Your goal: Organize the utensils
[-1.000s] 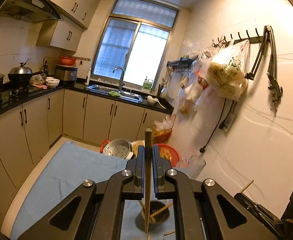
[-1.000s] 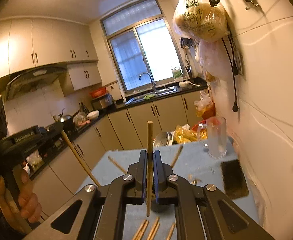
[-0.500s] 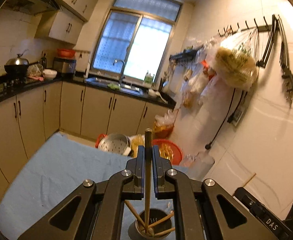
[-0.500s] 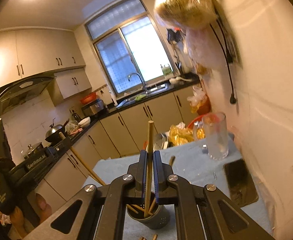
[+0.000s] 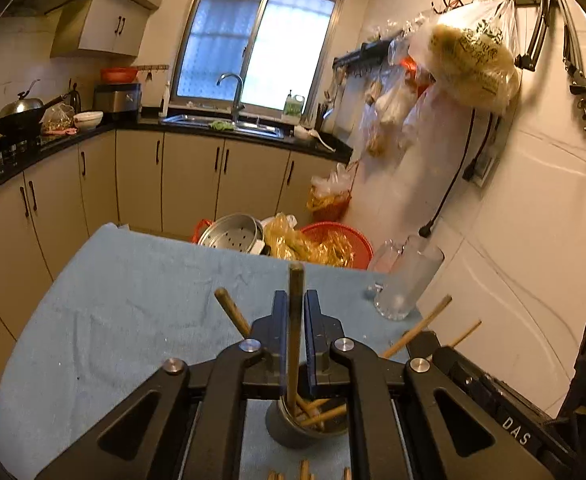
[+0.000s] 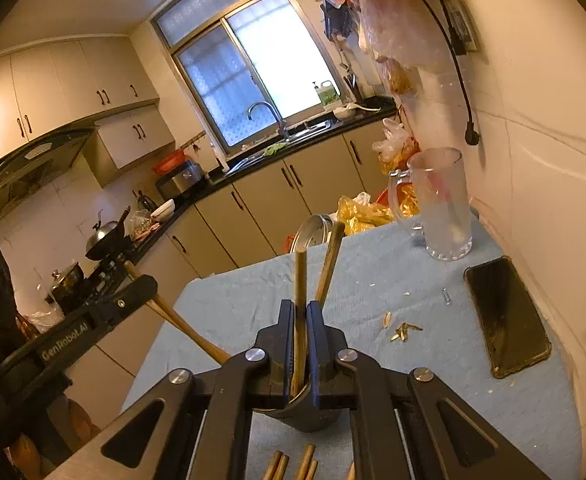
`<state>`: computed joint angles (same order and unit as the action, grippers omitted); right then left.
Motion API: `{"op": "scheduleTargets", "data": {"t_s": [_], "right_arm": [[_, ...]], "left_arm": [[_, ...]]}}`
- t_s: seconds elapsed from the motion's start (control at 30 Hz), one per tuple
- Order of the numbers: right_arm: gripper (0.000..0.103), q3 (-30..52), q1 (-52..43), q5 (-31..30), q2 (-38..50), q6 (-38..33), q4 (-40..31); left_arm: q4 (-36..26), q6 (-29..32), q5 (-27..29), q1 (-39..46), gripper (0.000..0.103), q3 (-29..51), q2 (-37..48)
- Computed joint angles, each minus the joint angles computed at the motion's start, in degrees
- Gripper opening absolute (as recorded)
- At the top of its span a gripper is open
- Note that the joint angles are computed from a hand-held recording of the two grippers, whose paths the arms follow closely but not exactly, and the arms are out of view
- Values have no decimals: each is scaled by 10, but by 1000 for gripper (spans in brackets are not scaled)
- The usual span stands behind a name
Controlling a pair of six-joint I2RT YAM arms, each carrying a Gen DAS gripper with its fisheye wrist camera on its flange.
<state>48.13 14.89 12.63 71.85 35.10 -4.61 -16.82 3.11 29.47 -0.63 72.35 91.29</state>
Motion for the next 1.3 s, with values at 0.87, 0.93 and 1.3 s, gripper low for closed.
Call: {"op": "scheduleTargets", "data": {"t_s": [0.87, 0.93, 1.3], "right_arm": [[60, -34, 545, 405, -126, 478, -483], [60, -33, 573, 409, -119, 517, -512], [60, 17, 656, 432, -66, 670, -645]], "left_arm": [[-303, 355, 114, 322, 65, -192, -242], [-322, 380, 126, 344, 65, -194, -247], [-398, 461, 157, 391, 65, -182, -257]]}}
